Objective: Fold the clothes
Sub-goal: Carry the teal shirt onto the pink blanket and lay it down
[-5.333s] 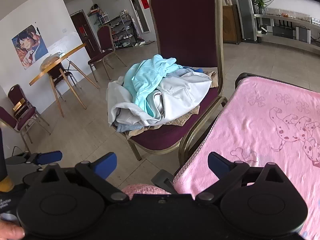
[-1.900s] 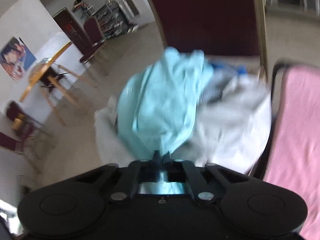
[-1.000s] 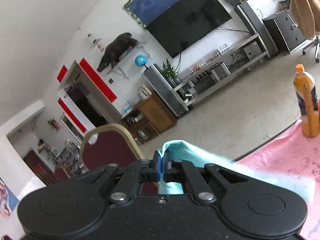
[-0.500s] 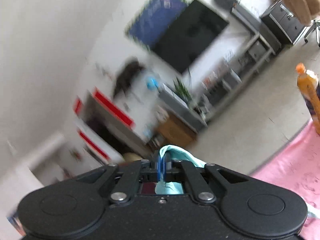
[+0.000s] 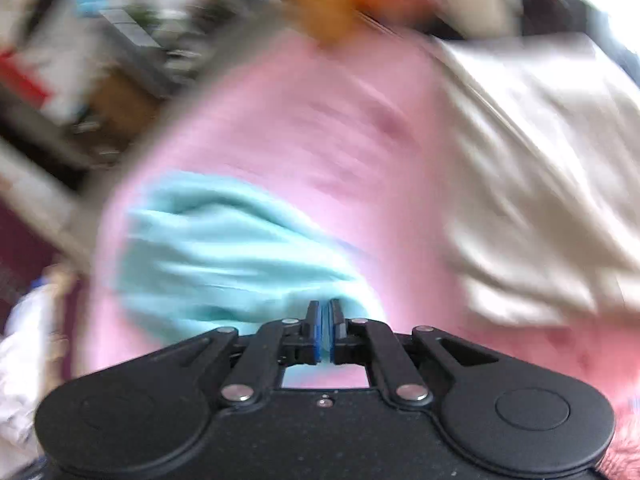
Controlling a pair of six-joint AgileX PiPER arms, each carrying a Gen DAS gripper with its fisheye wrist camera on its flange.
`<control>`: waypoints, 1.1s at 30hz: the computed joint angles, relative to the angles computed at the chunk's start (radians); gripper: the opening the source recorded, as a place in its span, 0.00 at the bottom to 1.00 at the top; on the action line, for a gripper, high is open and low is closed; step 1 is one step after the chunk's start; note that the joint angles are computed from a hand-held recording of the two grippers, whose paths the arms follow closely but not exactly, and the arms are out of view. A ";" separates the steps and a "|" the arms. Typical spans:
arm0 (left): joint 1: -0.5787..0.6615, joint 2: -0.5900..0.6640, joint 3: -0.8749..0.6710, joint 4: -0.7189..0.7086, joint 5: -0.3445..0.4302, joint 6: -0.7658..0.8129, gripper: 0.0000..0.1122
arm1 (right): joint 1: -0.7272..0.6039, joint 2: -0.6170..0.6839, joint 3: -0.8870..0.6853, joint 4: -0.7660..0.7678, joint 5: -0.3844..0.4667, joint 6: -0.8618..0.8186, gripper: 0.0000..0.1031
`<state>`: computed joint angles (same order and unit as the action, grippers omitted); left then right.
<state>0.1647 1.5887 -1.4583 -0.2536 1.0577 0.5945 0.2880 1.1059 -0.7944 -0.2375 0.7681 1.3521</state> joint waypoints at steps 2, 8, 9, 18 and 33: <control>-0.050 0.012 0.016 0.023 -0.016 -0.050 0.79 | -0.072 -0.025 0.077 0.085 -0.025 -0.060 0.05; -0.141 0.115 -0.090 0.011 -0.022 -0.220 0.73 | -0.146 -0.104 0.101 0.039 -0.067 -0.188 0.25; -0.155 0.131 -0.116 0.014 -0.013 -0.253 0.71 | -0.189 -0.117 0.113 0.106 -0.117 -0.269 0.25; -0.155 0.192 -0.201 -0.024 -0.058 -0.206 0.64 | -0.207 -0.064 0.086 0.320 -0.215 -0.462 0.31; -0.054 0.454 -0.450 -0.276 0.117 -0.314 0.65 | -0.268 0.030 0.110 0.544 -0.328 -0.471 0.36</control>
<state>0.1107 2.0425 -1.9080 -0.5294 1.1747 0.2801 0.0196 1.1361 -0.6843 0.3068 0.4402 0.8811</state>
